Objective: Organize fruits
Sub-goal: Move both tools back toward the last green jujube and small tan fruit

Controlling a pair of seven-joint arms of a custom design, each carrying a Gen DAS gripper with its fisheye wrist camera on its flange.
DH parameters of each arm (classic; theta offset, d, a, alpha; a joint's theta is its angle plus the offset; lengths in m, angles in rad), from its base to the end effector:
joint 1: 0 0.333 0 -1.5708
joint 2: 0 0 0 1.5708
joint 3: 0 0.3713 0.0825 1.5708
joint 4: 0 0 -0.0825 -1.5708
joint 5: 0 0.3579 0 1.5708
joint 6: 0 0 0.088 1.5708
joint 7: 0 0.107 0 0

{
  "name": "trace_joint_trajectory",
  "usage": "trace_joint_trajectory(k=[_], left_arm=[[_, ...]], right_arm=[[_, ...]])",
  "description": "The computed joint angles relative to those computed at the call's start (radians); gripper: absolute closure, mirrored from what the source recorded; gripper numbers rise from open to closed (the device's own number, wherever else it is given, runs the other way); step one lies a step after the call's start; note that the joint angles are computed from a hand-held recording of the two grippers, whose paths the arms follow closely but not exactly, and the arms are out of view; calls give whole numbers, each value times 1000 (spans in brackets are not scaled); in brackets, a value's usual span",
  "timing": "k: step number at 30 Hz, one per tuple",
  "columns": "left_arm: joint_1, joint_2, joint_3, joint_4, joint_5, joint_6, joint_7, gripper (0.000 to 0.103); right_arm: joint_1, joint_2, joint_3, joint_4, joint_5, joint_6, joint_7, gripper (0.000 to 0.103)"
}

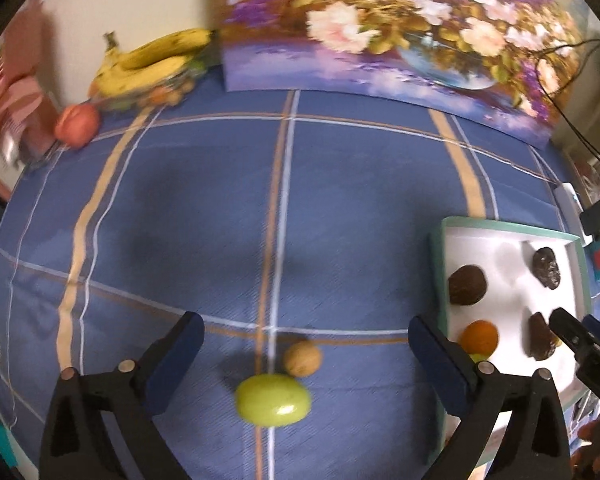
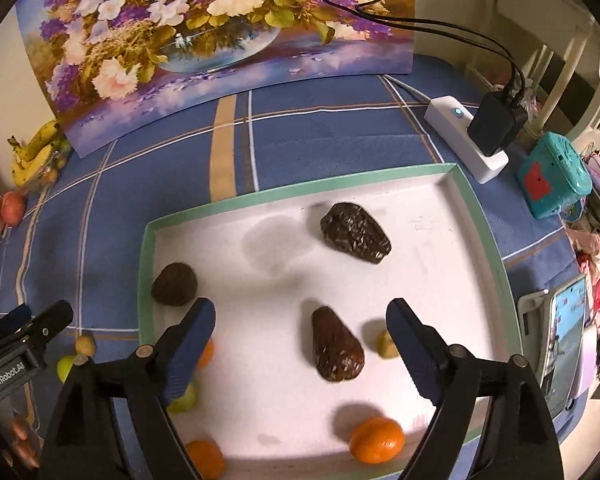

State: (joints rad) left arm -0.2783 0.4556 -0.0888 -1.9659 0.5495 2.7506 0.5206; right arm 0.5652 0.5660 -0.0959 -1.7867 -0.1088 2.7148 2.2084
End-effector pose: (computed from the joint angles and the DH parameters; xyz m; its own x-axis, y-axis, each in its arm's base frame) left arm 0.6004 -0.2470 0.3406 0.2080 -0.9760 0.0649 -0.8922 -0.2165 -0.3963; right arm 0.6183 0.3300 0.3407 -0.0338 -0.9941 -0.1035 -0.9324 0.0686 -0.3550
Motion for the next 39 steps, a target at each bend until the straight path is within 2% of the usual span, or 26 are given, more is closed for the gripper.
trace_joint_trajectory(k=[5,10,17,30,39], left_arm=[[-28,-48,34,-64,65,0,-78,0],[-21,-90,34,-124,112,22,-142,0],[-7,-130,25,-188,153,31,-213,0],[34,-157,3,-248,160,36,-261,0],[39,-145,20,-250,184,50,-304,0]], right_arm=[[35,-32,-16,-58,-23,29,32,15],[86,-62,-48,-101,-100,35,87,15],[114,-92,-45,-161,-149,74,155,15],[134,-114,-23,-206,-144,124,205,15],[118,-82,19,-146,-109,92,115,15]])
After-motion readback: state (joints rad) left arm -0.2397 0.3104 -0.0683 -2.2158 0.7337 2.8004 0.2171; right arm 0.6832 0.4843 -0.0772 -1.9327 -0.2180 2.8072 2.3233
